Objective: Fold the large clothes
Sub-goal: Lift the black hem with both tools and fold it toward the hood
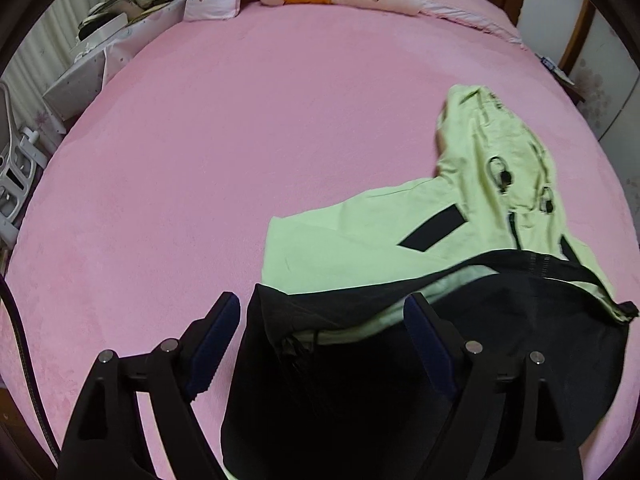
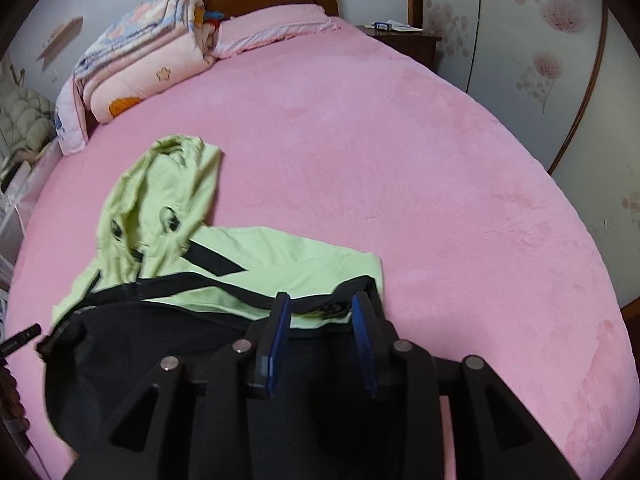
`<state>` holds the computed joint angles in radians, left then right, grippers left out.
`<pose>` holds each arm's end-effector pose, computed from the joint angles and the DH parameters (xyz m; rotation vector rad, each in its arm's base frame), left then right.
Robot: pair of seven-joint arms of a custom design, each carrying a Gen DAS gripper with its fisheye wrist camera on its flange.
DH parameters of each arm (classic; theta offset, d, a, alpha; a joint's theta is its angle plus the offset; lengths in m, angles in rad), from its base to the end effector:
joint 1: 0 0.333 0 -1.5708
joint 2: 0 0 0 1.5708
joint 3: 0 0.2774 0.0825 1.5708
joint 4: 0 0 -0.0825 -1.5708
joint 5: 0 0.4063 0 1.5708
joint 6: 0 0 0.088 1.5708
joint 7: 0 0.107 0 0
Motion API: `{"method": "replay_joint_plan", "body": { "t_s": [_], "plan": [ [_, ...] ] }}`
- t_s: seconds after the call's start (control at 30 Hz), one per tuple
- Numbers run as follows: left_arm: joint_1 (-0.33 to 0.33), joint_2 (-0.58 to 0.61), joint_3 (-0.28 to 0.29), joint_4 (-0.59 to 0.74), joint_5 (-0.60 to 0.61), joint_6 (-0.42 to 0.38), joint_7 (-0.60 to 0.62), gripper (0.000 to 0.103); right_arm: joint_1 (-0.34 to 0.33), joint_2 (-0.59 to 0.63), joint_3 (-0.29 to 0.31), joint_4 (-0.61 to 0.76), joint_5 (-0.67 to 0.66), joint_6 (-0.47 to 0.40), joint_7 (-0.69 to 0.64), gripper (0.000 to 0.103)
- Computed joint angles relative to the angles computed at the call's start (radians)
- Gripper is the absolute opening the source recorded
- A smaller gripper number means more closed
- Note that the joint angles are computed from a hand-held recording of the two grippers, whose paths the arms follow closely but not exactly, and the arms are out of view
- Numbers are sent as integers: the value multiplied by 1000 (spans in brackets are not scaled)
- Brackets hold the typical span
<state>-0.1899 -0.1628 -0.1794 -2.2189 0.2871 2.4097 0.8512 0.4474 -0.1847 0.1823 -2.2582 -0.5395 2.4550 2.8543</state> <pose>0.5170 -0.2000 0.4324 -2.1264 1.7981 -0.3880 0.4417 0.3239 0.4291 -1.5876 2.1366 -0.5194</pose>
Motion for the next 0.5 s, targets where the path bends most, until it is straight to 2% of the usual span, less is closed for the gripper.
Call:
{"method": "replay_joint_plan", "body": {
  "t_s": [0.13, 0.23, 0.5],
  "plan": [
    [-16, -20, -4, 24, -24, -31, 23, 83, 23, -13, 18, 38, 15, -52, -19, 32],
    [-26, -31, 4, 22, -63, -6, 56, 83, 37, -19, 23, 56, 32, -56, -17, 32],
    [-47, -46, 20, 8, -171, 47, 160, 83, 41, 10, 27, 82, 1, 25, 39, 35]
  ]
}}
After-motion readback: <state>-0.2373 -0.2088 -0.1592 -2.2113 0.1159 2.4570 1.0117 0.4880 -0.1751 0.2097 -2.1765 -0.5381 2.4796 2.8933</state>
